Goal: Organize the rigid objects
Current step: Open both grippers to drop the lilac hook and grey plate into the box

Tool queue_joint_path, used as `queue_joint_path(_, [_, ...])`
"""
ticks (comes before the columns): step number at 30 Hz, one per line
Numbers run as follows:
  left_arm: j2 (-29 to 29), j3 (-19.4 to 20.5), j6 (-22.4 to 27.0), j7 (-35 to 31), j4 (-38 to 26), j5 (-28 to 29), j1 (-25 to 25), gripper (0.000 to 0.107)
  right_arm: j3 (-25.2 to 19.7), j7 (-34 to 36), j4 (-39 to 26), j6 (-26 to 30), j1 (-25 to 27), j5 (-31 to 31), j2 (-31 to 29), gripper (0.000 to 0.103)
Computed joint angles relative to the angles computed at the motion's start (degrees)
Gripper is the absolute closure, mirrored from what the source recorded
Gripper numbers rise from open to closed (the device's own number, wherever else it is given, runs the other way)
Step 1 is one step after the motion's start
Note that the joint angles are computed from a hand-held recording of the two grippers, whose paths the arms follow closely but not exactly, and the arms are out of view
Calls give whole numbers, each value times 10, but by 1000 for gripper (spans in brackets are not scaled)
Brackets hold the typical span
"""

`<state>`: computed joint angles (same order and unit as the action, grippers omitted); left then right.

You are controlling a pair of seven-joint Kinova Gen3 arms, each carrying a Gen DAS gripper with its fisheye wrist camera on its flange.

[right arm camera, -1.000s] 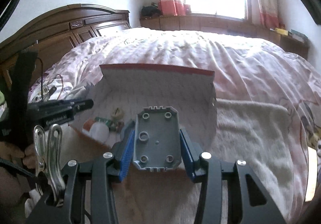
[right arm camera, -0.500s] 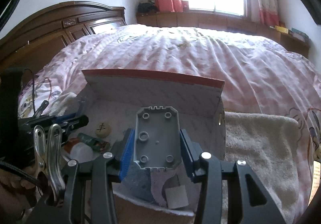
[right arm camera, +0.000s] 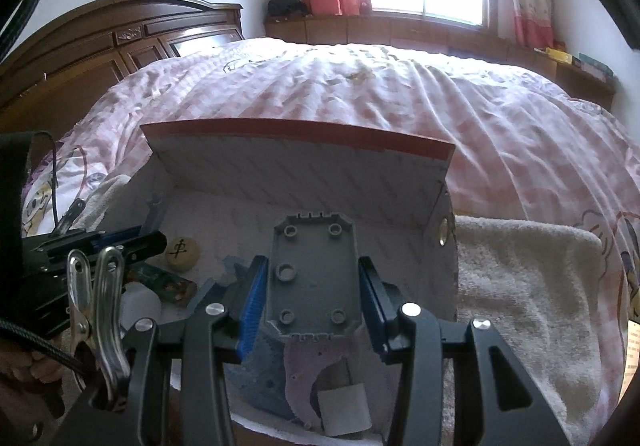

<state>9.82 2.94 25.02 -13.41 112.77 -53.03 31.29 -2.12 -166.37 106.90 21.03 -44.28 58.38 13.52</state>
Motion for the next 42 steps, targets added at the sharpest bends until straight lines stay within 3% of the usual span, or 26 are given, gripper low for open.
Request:
queue_joint_path(5, [7, 7, 17, -20, -12, 25, -4, 89, 2, 7, -2, -5, 1, -9, 4, 56])
queue_joint_path(16, [5, 3, 39, -10, -16, 25, 9, 87, 12, -90, 16, -8, -12, 71, -4, 46])
queue_joint_path(26, [-22, 26, 57, 7, -3, 18, 1, 87, -38, -146, 36, 16, 13, 123, -32, 43])
queue_joint_path(42, [-67, 84, 90, 42, 28, 19, -9, 87, -103, -183, 80, 40, 35, 121, -84, 43])
